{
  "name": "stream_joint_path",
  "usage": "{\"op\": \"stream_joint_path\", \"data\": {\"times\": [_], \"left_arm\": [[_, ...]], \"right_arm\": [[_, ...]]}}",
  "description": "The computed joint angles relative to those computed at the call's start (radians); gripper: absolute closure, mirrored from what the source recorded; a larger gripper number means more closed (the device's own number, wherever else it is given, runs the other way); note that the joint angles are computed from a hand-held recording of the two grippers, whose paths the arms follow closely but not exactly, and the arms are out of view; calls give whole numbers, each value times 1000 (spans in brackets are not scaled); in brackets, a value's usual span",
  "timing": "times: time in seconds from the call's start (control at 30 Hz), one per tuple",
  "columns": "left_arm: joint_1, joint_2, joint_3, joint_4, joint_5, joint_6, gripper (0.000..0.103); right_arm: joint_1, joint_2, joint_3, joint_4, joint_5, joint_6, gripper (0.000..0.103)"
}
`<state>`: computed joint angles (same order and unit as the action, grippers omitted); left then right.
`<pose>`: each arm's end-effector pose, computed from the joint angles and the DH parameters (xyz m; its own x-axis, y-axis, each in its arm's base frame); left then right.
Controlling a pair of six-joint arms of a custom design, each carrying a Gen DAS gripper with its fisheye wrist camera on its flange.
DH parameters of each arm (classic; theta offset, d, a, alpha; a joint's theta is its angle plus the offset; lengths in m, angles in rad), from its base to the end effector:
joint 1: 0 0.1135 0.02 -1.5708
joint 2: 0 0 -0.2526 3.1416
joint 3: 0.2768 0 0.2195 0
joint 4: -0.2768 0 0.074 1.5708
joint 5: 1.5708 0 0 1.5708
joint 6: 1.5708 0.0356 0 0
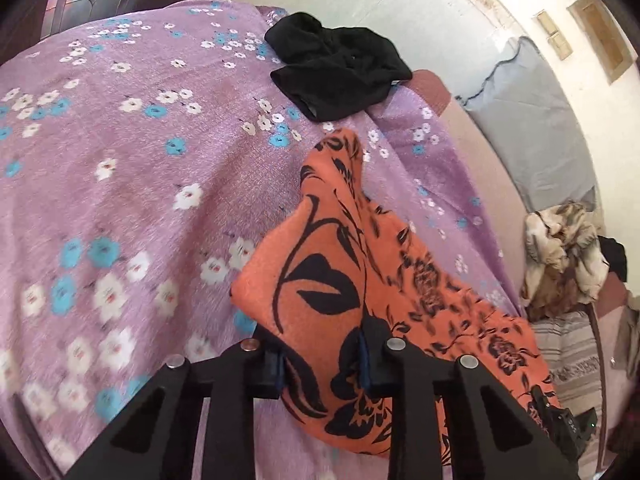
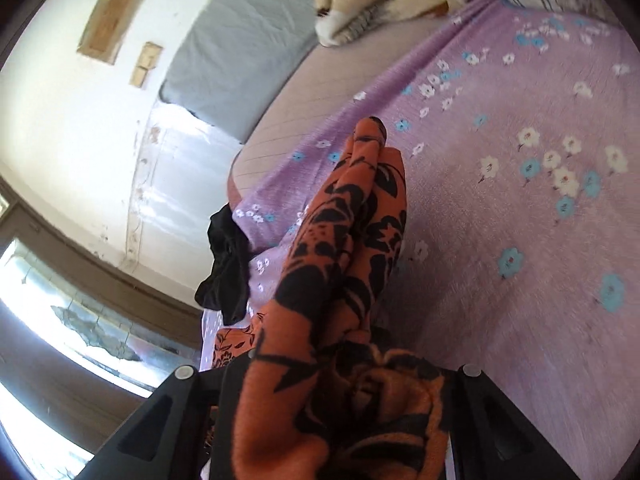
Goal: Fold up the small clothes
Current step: 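Fold the bundle over with the right gripper while the left gripper holds its end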
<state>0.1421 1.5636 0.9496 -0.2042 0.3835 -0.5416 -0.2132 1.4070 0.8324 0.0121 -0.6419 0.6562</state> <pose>0.2973 0.0291 0.2154 -0.6820 -0.5805 -0.4449 -0.2681 0.7644 -0.5864 0.2736 -0.0374 0.2436 -0.6116 0.6324 -0.4754 0.0601 0.6363 0.7691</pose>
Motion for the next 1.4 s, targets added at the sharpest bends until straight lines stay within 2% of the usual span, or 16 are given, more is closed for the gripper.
{"op": "stream_joint_path", "data": {"times": [0.1,0.23,0.37,0.4,0.5,0.57,0.67,0.7,0.8,0.9,1.0,1.07,1.1,1.27,1.37,1.4], "left_arm": [[27,-123,-82,-78,7,31,75],[-14,-86,-121,-155,-111,67,55],[-3,-71,-125,-102,-102,54,43],[2,-71,-130,-88,-94,57,43],[33,-46,-133,-55,-56,34,45],[36,-51,-140,-42,-56,20,49],[25,-58,-157,-18,-75,26,56],[17,-56,-161,-3,-83,25,56],[4,-30,-165,39,-72,41,54],[-18,-37,-184,76,-103,66,54],[-44,-45,-190,90,-140,113,65],[-57,-59,-199,103,-160,136,70],[-66,-67,-201,105,-170,148,72],[-145,-139,-169,44,-262,228,75],[-257,-210,-117,-30,-358,280,76],[-309,-222,-90,-59,-397,298,77]], "right_arm": [[-42,-117,-55,-170,5,-99,78],[-63,-26,11,-509,92,-243,72],[-240,-10,-3,-576,-87,-176,68],[-271,-58,-7,-600,-64,-183,65],[-343,-239,-14,-663,97,-193,37],[-360,-337,-22,-652,136,-181,35],[-188,-359,4,-601,120,-210,35],[-71,-347,14,-569,148,-210,39],[217,-272,33,-485,251,-194,62],[380,-133,47,-417,286,-175,64],[432,54,-6,-352,245,-210,63],[412,39,-47,-293,214,-310,66],[390,36,-29,-336,179,-337,66],[132,1,-46,-293,-92,-269,66],[-9,63,4,-267,-282,-194,63],[-44,92,26,-263,-339,-177,48]]}}
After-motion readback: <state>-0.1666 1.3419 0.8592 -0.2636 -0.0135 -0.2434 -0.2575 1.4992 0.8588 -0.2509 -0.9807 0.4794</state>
